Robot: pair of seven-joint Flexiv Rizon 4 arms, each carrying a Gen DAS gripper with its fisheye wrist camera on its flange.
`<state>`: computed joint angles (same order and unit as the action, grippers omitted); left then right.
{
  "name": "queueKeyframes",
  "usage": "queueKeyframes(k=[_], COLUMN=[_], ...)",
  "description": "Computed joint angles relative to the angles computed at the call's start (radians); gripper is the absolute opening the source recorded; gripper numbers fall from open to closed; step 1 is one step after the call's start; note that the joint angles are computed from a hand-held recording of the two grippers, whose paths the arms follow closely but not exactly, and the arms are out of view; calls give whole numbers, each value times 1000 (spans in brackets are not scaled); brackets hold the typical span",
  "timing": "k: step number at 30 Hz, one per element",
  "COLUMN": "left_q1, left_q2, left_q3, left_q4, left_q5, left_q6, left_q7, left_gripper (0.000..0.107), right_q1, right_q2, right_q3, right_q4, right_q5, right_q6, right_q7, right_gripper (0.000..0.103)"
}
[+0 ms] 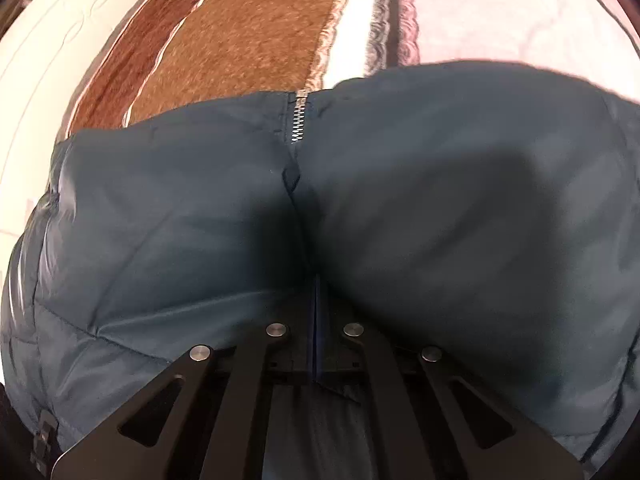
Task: Fold large clothes
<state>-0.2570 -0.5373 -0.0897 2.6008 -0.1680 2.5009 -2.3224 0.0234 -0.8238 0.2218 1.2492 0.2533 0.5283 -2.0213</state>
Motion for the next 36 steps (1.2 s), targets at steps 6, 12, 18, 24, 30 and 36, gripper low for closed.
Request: queueKeyframes(k=[6,12,18,24,30,36], left_q1=[-56,-148,-251,-366,-491,-535], left_q2=[69,121,159,156,111,70], left_q3=[10,28,33,31,34,14], left_q4=[-3,-29,-78,-186,-320,-435], left_q5=[-70,-185,-337,-491,-700,-830], left_q6=[-57,-111,-169,-268,-288,-330], left_q7=[68,194,372,611,897,1109], left_gripper=[22,22,22,22,22,22], right_q1=[-15,-196,-239,-160,-193,-343], right_q2=[37,215,305,246,259,272], right_q3=[11,60,-9,-57,-49,-90], right_q4=[8,149,293,342,329,179], right_q5=[24,198,202,180,199,399], right_q6=[-4,-158,-338,-263,-276,-355], right_q7=[3,-202,-346,-321,-352,-367], right_gripper=[0,0,0,0,0,0])
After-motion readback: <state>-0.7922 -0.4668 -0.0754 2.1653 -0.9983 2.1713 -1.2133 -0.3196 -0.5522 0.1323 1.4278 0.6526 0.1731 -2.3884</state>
